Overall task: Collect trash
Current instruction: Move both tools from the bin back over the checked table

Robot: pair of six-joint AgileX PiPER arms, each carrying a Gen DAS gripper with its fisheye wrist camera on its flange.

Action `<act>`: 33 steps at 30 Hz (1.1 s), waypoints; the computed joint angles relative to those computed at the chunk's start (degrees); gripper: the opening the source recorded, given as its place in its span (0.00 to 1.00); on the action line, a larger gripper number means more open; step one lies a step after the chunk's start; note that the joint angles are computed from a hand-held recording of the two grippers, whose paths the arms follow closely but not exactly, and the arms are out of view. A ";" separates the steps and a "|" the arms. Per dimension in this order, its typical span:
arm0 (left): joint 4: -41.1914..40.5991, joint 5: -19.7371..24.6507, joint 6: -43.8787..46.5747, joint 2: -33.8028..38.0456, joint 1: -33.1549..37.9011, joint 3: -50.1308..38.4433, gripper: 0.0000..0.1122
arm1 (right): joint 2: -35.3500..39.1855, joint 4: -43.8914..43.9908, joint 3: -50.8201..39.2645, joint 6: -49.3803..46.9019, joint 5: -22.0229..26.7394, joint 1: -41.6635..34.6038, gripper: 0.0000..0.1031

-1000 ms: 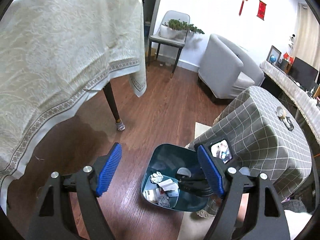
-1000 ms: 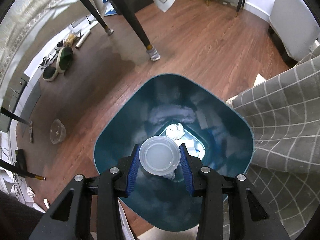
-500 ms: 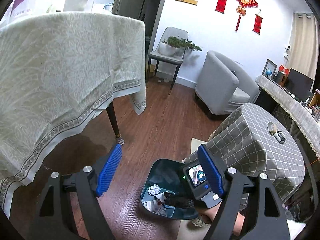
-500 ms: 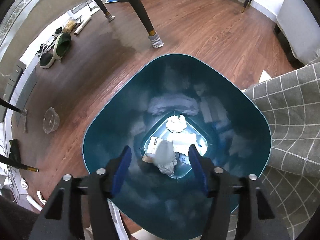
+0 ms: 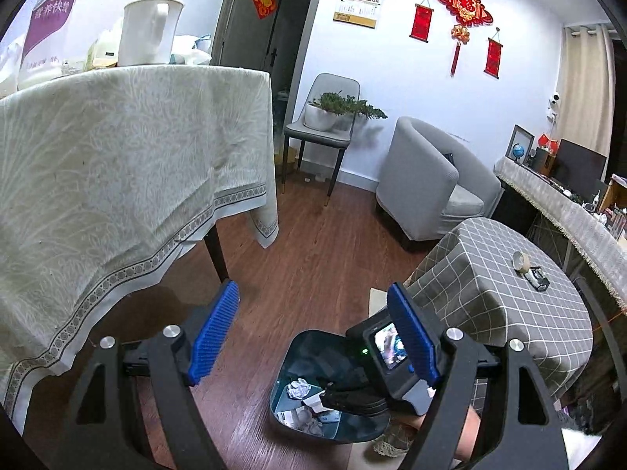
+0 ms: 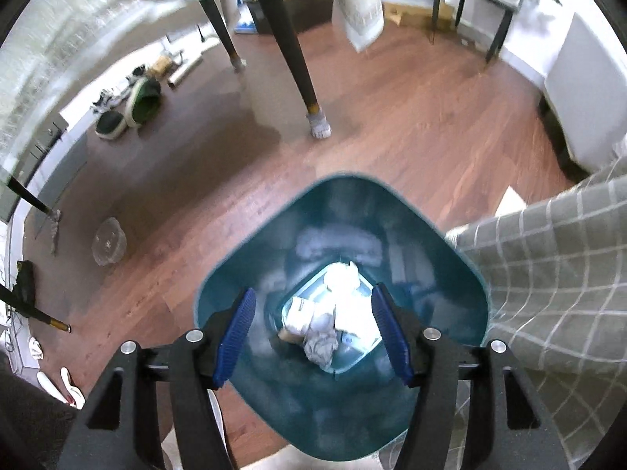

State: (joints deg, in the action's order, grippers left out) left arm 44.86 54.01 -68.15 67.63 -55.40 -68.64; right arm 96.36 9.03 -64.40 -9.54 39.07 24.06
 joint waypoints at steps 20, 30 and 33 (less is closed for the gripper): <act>3.55 -1.00 -4.60 7.18 -3.91 -6.82 0.72 | -18.86 8.05 -3.07 -13.77 4.56 -12.38 0.64; 3.71 -1.67 -2.84 14.50 -6.60 -13.81 0.72 | -25.68 15.47 -3.17 -24.72 9.60 -25.29 0.70; 3.44 -2.24 -2.05 16.06 -7.00 -15.71 0.73 | -26.76 17.88 -3.41 -28.50 11.28 -29.81 0.72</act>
